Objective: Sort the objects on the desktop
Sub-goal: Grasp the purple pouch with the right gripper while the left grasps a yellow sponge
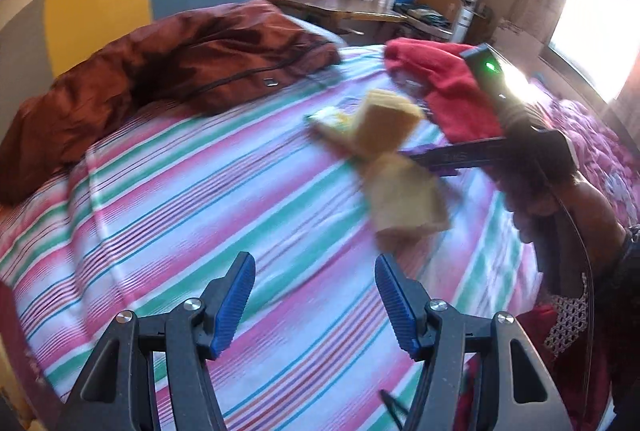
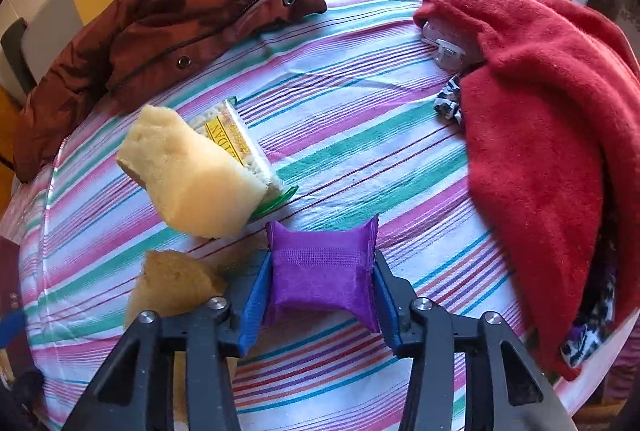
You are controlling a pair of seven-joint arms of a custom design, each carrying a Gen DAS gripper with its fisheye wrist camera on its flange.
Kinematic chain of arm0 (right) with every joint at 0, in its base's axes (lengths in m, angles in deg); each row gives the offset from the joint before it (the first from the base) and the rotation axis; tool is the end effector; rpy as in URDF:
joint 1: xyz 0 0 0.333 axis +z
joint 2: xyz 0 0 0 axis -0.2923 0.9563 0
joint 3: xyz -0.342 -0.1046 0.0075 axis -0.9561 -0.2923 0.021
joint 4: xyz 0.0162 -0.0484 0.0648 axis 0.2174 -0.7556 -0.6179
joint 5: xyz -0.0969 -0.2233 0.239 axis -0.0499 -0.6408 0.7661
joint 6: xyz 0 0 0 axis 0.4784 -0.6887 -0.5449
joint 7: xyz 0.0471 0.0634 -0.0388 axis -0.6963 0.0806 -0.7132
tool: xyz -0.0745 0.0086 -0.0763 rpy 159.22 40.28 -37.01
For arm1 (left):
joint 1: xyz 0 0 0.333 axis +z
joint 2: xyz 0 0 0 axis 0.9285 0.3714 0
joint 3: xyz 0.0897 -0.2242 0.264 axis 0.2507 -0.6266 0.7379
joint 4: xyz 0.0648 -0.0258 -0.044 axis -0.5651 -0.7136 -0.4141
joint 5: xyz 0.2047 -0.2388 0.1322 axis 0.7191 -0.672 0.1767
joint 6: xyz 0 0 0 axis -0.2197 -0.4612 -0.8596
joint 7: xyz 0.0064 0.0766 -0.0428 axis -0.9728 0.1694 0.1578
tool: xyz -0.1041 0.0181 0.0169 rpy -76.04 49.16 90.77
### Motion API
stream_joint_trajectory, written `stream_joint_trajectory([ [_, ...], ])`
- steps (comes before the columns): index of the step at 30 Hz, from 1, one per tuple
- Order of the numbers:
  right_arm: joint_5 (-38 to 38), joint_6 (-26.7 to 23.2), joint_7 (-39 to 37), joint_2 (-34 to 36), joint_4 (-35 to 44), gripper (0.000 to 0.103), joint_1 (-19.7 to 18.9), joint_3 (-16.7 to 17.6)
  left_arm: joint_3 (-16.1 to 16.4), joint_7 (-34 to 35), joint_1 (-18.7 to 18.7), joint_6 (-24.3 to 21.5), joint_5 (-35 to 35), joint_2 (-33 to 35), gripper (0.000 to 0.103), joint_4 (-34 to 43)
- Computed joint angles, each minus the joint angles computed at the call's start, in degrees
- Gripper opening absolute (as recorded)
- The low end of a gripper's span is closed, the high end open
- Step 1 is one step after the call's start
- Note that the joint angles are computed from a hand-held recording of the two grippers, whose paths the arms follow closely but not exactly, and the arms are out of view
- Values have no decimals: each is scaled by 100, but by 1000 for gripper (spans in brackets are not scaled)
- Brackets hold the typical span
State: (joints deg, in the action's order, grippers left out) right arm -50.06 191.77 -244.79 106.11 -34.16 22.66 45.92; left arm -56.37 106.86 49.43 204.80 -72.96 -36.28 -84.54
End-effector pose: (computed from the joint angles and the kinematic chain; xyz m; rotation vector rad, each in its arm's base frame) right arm 0.4188 0.4354 0.4281 -1.4070 2.3988 -0.3949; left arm 0.4547 -0.2936 0.4617 -1.2010 2.5954 -0.9395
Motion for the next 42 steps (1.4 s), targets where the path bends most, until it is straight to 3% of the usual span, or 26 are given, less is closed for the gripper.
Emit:
stream_joint_trajectory([
  [6, 118, 66, -28, 6, -13, 48, -32, 5, -166, -117, -250, 6, 315, 407, 65, 427],
  [10, 164, 128, -2, -5, -49, 48, -58, -4, -221, -261, -358, 4, 579, 717, 76, 717],
  [11, 169, 117, -10, 6, -31, 48, -58, -5, -155, -402, -450, 12, 793, 802, 81, 787],
  [18, 200, 66, -80, 56, 52, 49, -46, -2, 534, -1699, -1147, 58, 2511, 1280, 81, 1136],
  [21, 201, 85, -122, 106, 92, 50, -57, -21, 486, -1936, -1083, -117, 2754, 1488, 81, 1352],
  [23, 197, 48, -178, 152, 154, 50, -47, -28, -31, -1616, -602, -401, 2330, 1647, 65, 1550],
  [24, 199, -12, -230, 177, 203, 50, -34, -26, -228, -1405, -410, -617, 2039, 1708, 62, 1652],
  [29, 142, -307, -617, 340, 498, 47, 50, -20, -208, -1168, -387, -172, 1898, 1477, 59, 1224],
  [33, 43, -27, -870, 403, 532, 46, 59, -32, -411, -973, -65, -2, 1374, 1217, 57, 826],
  [37, 51, 272, -1588, 651, 819, 46, 83, 41, -223, -1108, -33, 440, 1186, 791, 57, 217],
  [42, 100, 307, -2225, 898, 1185, 46, 286, -28, 260, -1821, -158, 874, 1515, 353, 57, -422],
])
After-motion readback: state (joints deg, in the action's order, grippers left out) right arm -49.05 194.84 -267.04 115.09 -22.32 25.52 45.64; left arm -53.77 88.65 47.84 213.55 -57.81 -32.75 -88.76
